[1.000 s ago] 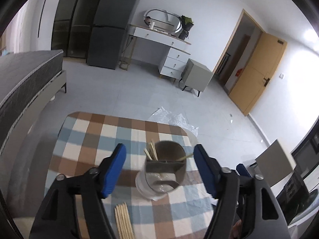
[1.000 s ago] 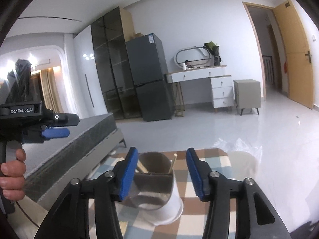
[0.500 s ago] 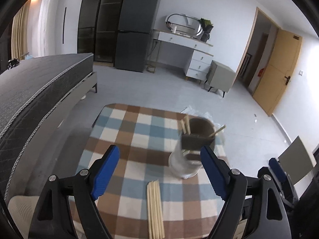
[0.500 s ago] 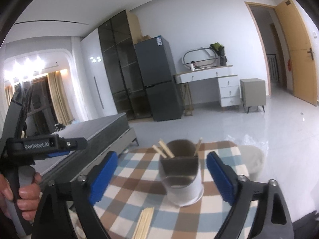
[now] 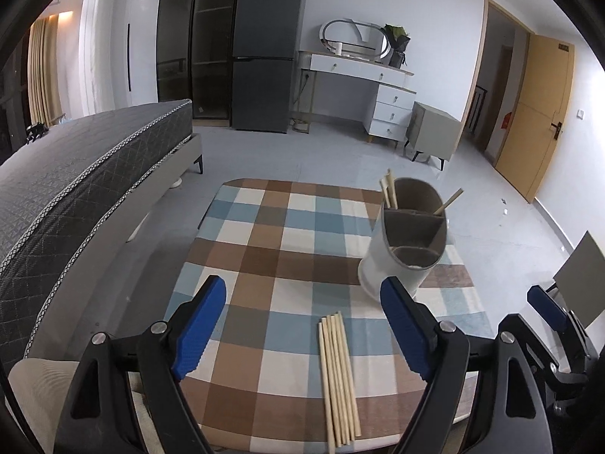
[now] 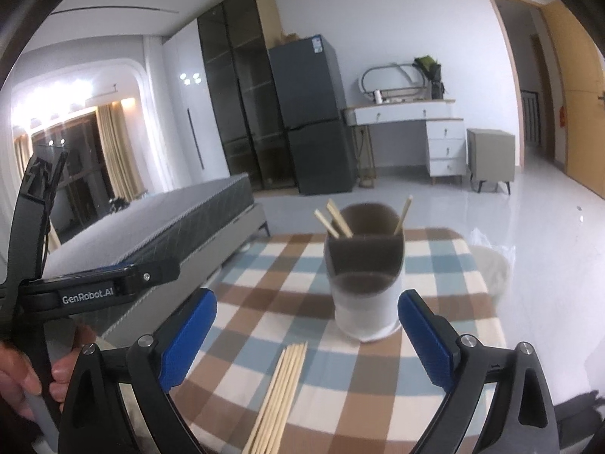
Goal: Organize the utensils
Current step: 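Open both tools and pull back from the utensil holder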
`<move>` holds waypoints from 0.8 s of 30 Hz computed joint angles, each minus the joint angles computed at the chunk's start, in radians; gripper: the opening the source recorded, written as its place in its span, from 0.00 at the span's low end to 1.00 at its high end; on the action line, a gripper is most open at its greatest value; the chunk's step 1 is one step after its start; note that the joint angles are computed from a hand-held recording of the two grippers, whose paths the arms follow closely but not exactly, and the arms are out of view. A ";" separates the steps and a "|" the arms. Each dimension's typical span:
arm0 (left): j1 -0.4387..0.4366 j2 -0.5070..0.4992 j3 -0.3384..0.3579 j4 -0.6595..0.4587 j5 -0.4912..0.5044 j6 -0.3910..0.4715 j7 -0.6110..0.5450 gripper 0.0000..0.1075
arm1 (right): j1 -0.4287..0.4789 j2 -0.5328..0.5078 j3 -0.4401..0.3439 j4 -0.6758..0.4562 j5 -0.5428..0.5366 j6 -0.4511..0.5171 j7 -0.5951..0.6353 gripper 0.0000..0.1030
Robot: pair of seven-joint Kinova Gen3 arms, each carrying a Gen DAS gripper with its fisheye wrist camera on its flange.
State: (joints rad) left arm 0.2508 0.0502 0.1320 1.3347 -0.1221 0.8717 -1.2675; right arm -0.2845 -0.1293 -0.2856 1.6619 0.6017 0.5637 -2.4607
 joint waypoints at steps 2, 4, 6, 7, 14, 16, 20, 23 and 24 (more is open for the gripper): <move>-0.002 0.004 -0.002 0.019 -0.003 -0.019 0.000 0.75 | -0.010 0.012 0.000 -0.004 -0.011 0.016 0.018 0.95; -0.003 0.009 -0.004 0.035 -0.008 -0.032 0.004 0.76 | -0.021 0.021 -0.002 -0.008 -0.009 0.034 0.024 0.95; -0.003 0.012 -0.006 0.051 -0.010 -0.040 0.004 0.78 | -0.038 0.035 0.006 -0.018 -0.022 0.053 0.048 0.97; -0.004 0.015 -0.007 0.056 -0.010 -0.047 0.002 0.78 | -0.046 0.042 0.009 -0.023 -0.027 0.064 0.057 0.97; -0.019 0.029 -0.018 0.098 0.009 -0.079 -0.010 0.79 | -0.096 0.101 0.055 -0.070 -0.088 0.142 0.108 0.97; -0.023 0.043 -0.021 0.094 0.013 -0.068 -0.012 0.79 | -0.105 0.116 0.072 -0.085 -0.119 0.154 0.128 0.97; -0.035 0.062 -0.028 0.089 0.036 -0.052 -0.032 0.79 | -0.119 0.149 0.097 -0.114 -0.169 0.186 0.165 0.97; -0.039 0.076 -0.034 0.081 0.036 -0.040 -0.034 0.79 | -0.131 0.189 0.113 -0.156 -0.207 0.232 0.200 0.97; -0.044 0.082 -0.035 0.074 0.044 -0.030 -0.038 0.79 | -0.136 0.203 0.119 -0.173 -0.217 0.253 0.209 0.97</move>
State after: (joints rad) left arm 0.2072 0.1317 0.0966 1.4090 -0.0783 0.8415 -1.3059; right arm -0.4204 0.0738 -0.1668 1.4885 0.3845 0.8164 -2.2514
